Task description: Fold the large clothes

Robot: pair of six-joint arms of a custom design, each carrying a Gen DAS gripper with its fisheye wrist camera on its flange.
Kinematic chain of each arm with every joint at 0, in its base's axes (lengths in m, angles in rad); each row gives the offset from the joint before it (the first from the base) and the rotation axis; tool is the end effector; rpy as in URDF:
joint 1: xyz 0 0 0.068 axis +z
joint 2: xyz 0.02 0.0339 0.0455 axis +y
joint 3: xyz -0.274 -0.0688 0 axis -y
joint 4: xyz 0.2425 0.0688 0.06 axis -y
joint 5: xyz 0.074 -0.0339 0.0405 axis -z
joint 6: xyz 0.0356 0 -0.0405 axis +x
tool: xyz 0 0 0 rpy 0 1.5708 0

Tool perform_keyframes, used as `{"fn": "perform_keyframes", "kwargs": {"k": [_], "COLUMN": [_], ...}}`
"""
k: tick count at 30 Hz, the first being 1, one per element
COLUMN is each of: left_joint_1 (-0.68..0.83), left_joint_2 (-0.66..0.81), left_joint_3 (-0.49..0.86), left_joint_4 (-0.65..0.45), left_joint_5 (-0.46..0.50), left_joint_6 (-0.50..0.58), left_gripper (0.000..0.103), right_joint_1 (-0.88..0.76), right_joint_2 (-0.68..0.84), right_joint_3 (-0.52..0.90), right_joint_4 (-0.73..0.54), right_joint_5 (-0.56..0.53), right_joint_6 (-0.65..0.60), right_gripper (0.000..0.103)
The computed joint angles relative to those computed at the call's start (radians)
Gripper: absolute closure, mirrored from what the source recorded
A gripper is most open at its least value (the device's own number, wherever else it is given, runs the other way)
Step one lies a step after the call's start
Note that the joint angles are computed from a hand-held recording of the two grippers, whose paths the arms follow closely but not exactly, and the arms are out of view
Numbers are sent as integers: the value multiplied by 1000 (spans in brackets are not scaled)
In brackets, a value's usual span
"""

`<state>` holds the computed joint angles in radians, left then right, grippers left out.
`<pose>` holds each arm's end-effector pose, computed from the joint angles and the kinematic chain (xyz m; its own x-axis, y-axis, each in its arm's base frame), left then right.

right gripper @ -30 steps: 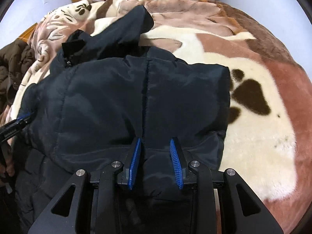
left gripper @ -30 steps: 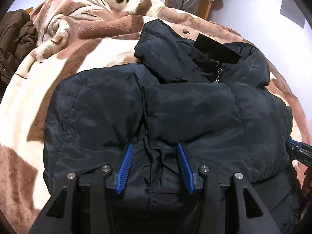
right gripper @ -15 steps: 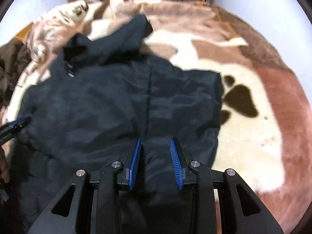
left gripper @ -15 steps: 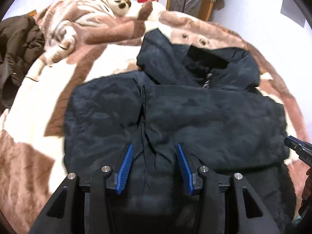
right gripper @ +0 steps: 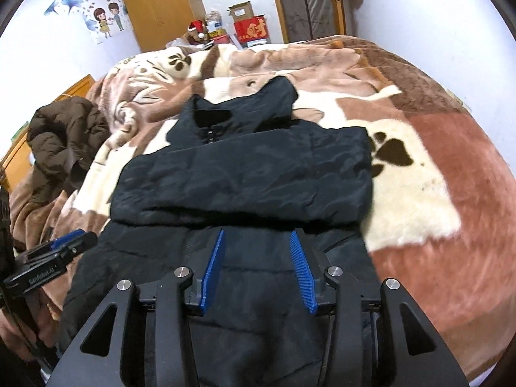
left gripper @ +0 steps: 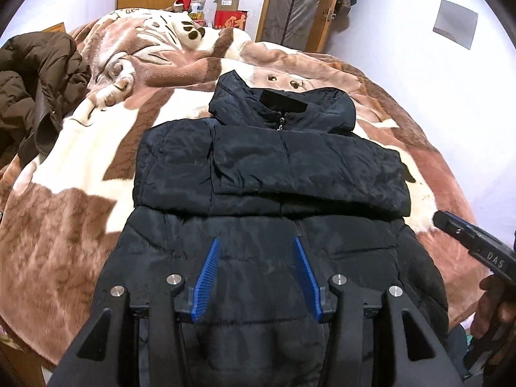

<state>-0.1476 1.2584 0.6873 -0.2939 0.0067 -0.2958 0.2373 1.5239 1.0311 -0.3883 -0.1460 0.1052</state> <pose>0.2406 -0.0360 0.2102 -0.7642 -0.1811 -0.6190 -0.0747 0.9782 -0.1940 0.3085 0.0799 0.2411 -0.7795 -0.0817 -0.6210 -0.2420 0.9537 0.1784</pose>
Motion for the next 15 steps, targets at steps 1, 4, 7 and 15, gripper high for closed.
{"fn": "perform_keyframes", "kwargs": {"k": [1, 4, 7, 15], "left_joint_1": [0, 11, 37, 109], "left_joint_2": [-7, -14, 6, 211], "left_joint_3": [0, 19, 54, 251], "left_joint_4": [-6, -25, -30, -12], "left_joint_5": [2, 5, 19, 66], "left_joint_6": [-1, 11, 26, 89], "left_gripper": [53, 51, 49, 45], "right_joint_1": [14, 45, 51, 24], "right_joint_2": [-1, -4, 22, 218], "right_joint_3": [1, 12, 49, 300], "right_joint_4": [-1, -6, -10, -67], "right_joint_5": [7, 11, 8, 1], "right_joint_6": [4, 11, 7, -61], "right_gripper": [60, 60, 60, 60]}}
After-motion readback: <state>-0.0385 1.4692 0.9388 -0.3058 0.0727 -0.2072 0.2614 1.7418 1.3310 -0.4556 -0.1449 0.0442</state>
